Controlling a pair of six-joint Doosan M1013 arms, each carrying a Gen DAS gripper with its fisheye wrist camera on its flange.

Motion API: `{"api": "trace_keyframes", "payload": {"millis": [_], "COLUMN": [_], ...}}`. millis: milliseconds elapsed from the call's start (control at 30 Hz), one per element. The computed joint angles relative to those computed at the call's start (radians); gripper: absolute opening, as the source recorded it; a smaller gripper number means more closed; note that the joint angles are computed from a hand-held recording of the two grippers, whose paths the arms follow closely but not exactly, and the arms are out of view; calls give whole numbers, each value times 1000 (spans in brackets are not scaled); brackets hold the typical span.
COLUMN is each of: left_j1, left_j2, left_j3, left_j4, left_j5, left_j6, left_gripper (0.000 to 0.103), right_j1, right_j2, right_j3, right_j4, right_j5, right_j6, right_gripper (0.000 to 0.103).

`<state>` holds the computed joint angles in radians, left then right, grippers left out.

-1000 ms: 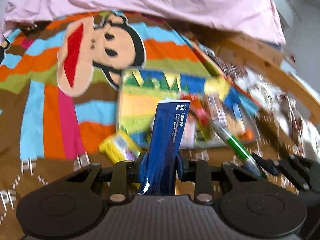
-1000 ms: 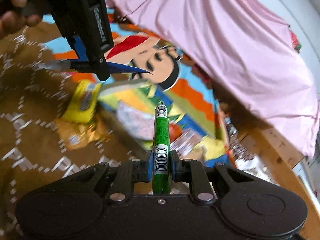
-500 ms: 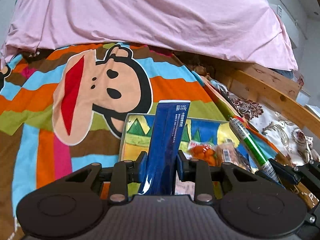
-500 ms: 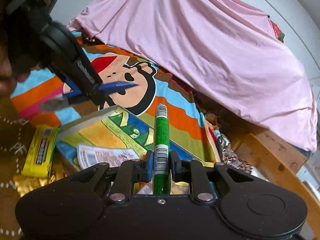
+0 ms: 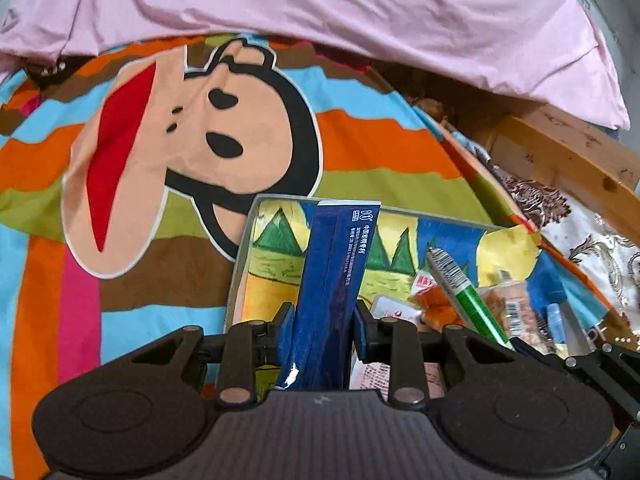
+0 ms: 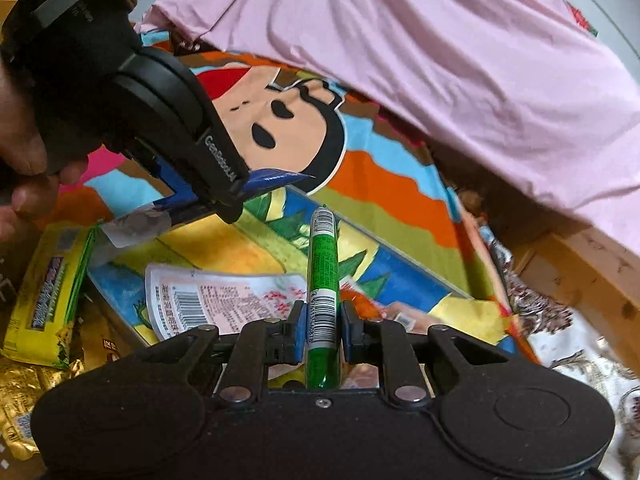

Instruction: Organize snacks

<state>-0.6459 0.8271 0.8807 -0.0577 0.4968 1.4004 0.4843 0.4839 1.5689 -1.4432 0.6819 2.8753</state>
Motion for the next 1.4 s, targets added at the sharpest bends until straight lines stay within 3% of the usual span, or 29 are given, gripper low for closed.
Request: {"api": "trace_keyframes", "payload": {"millis": [233,500,633,700,967,1133,1400], "left_j1": [-2,-3,-1,1,-1,-6,-18], "left_j2": [34,34,40,37,-5,-47,-151], "left_j3": [-35,-26,-39,-33,28,81,213], "left_j4": [5,42,26,10,-13,4,76], "left_j5": [34,23,53,51,-33,-95,-234], "left_j6": [-4,-47,-39,-30,-12,-48,-118], "left_gripper": [33,34,36,44,61,72,87], "right_j1": [-4,0,3,5,10,18,56], "right_j2": [12,17,11,6,-29,-65,-135], "right_j3": [-4,-15,-9,-5,18,39,67], "right_j4": [-1,21,23,18,-1,-39,-91], "right_j5": [-32,-40,-29,-23,11,47,133], "right_j6": [-17,-95,-103,-99,-50,24,128], "right_gripper": [19,19,24,31,42,61,76]}}
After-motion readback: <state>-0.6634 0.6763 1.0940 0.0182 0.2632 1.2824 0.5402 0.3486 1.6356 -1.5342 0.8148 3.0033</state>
